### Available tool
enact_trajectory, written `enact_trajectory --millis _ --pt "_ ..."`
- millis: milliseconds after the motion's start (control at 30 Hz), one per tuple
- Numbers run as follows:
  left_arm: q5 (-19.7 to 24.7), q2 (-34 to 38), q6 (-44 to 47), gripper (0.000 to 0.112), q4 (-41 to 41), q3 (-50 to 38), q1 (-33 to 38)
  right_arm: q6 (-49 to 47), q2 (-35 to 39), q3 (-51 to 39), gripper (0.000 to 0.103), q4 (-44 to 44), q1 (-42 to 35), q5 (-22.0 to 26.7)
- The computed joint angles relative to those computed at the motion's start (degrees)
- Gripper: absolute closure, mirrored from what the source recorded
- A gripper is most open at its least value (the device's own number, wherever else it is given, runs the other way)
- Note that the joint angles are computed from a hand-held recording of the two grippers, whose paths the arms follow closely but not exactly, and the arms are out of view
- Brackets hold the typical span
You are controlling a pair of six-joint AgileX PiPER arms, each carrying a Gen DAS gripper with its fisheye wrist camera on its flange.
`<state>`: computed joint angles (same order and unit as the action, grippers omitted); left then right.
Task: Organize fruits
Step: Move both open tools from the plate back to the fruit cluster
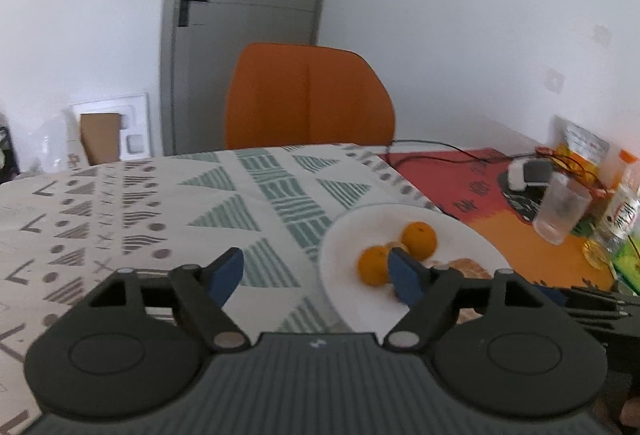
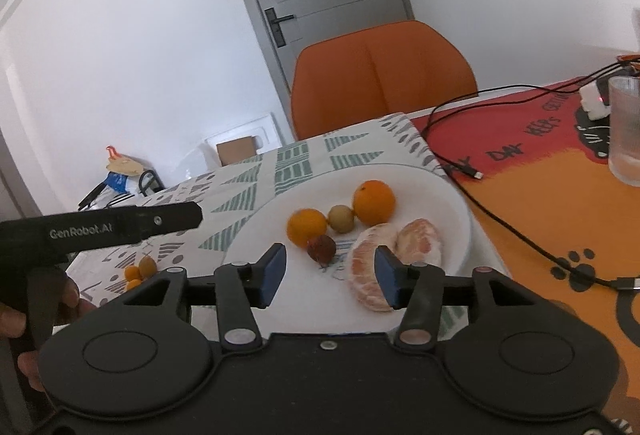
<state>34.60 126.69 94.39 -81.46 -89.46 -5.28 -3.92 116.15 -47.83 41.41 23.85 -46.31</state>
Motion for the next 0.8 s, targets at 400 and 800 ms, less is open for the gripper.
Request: enact_trajectory --millis 400,800 --pt "1.95 -2.21 1.92 0.028 -1.99 1.75 5.33 -7.38 -0.95 -3.17 0.028 5.76 3.6 1.46" --pt "6.58 -3.43 2.35 0.024 -1.8 3.21 10.98 -15.38 -2.02 -6.0 0.01 13.55 8.59 2.05"
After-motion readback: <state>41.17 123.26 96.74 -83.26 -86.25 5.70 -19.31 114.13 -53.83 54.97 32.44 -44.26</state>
